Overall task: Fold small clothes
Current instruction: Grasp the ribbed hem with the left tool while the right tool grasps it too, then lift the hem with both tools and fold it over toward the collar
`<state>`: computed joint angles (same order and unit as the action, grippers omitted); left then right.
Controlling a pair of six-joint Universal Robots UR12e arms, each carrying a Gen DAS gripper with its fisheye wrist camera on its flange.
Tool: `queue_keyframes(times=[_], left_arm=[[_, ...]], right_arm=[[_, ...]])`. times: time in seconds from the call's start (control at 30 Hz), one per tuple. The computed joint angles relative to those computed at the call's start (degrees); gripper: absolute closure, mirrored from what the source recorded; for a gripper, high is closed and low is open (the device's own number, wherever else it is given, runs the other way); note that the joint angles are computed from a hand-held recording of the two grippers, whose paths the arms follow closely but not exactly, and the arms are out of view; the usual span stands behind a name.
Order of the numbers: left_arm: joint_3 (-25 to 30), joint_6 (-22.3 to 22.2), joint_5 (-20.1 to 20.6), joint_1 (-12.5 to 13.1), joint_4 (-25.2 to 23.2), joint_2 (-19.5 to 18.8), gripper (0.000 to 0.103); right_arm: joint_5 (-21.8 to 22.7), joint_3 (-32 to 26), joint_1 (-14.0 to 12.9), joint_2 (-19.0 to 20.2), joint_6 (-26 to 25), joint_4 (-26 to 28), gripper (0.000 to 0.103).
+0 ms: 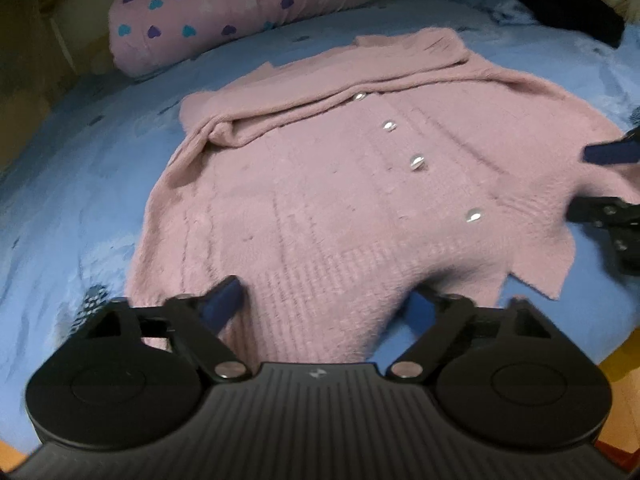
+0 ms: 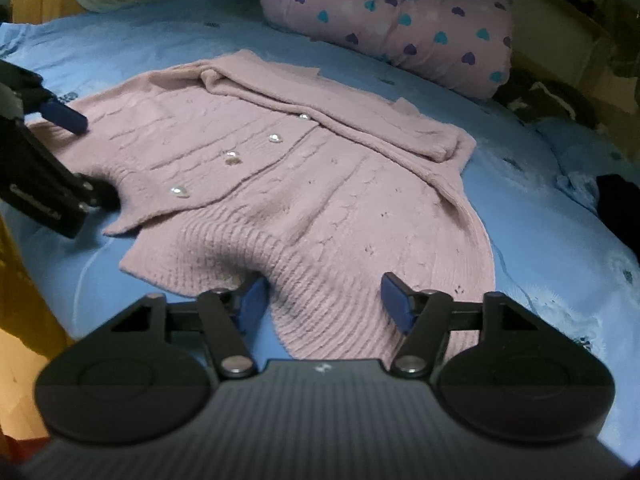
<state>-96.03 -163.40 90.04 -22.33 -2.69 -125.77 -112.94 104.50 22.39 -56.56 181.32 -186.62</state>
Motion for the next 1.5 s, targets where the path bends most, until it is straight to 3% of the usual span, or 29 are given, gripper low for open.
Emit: queue_keyframes(times=[0.07,0.13,0.23,0.33,0.83,1.2,1.5], left_arm=[[-0.3,0.4,-1.4,0.1,1.2,0.0,0.036],[-0.6,0.6,-2.4,0.2,2.2,-0.1,0.056],[-0.5,0.9,-2.1,-0.1,3.1,-0.1,0.076],[-0.3,-0.5,-1.8,-0.1,3.6,-0.2,0.085],[2.3,-5.4,-1.0,-0.4,9.3,0.2,0.089],[8.0,-4.4,1.6,-0.8,12.4,-1.5,0.091],[15.9,-2.4,2.7,-0.9,11.2,-4.5,0.094]], right_arm=[[0.9,0.0,-0.1,0.2,-0.3,-0.7,0.058],[0.8,-0.2,0.0,0.5,-1.0,-1.2,0.076],[0.3,-0.4,0.2,0.7,-2.0,-2.0,0.086],[0.6,-0.1,0.0,0.5,-1.5,-2.9,0.088],[-1.5,-2.2,-0.6,0.5,-4.2,-9.4,0.09],[-2.2,-6.5,-1.5,1.7,-9.9,-13.1,0.09],[-2.1,-11.5,-2.6,3.6,-15.2,-14.7,0.09]])
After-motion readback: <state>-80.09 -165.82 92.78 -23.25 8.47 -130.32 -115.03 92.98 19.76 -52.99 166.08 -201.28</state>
